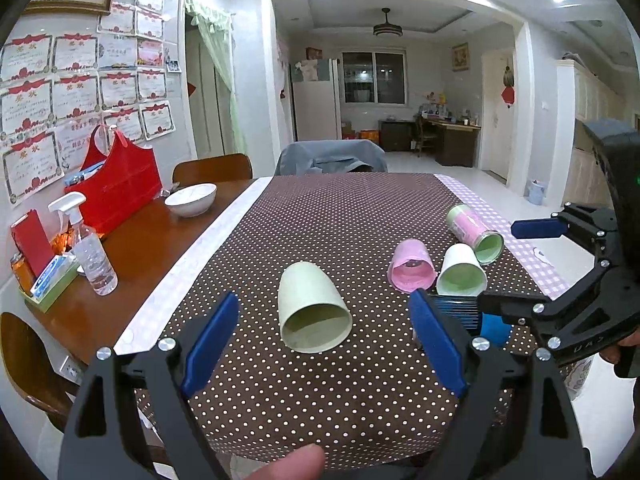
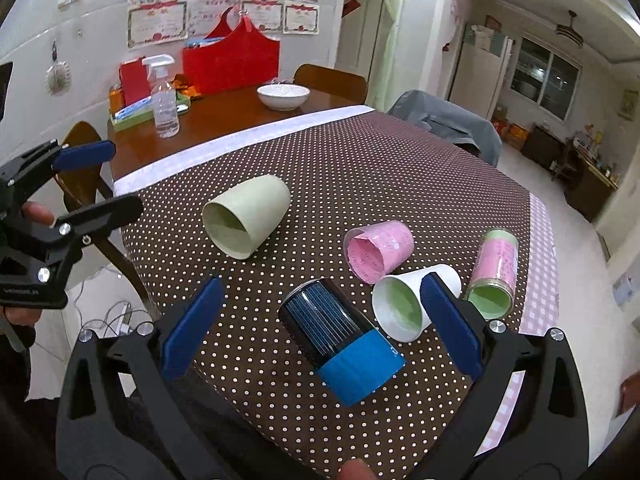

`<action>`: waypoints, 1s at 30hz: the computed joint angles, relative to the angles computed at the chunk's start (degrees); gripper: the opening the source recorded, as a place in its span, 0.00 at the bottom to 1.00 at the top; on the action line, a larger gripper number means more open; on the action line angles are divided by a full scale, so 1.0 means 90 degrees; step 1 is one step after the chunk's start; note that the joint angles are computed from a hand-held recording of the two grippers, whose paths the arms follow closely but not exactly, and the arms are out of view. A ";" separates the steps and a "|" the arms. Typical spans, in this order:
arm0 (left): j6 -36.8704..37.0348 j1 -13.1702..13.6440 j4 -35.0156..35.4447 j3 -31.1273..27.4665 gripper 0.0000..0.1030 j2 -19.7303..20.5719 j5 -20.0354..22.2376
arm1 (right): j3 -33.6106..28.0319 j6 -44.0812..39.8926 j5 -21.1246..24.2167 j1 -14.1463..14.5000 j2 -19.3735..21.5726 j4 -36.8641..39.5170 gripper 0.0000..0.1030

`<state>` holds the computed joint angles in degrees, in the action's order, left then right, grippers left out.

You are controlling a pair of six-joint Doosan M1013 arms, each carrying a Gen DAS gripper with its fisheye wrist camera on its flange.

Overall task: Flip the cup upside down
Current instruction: 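Move the right gripper over the lying blue-capped can, then close the right gripper around the can body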

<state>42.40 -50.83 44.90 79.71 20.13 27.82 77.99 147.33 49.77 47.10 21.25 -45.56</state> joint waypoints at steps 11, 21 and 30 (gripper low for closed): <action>0.0152 0.0016 -0.0159 -0.0001 0.83 0.0044 0.0093 | -0.0332 -0.1885 0.0425 -0.0264 0.0310 0.1191 0.94; 0.0365 0.0052 -0.0399 -0.0027 0.83 0.0081 0.0146 | -0.0836 -0.3494 0.1070 -0.0450 0.0713 0.2115 0.94; 0.0486 0.0067 -0.0550 -0.0016 0.83 0.0105 0.0152 | -0.1385 -0.4519 0.1924 -0.0505 0.1103 0.2395 0.94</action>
<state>46.77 -50.23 39.95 79.56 21.07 29.18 65.52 106.65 67.09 42.56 31.18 -24.01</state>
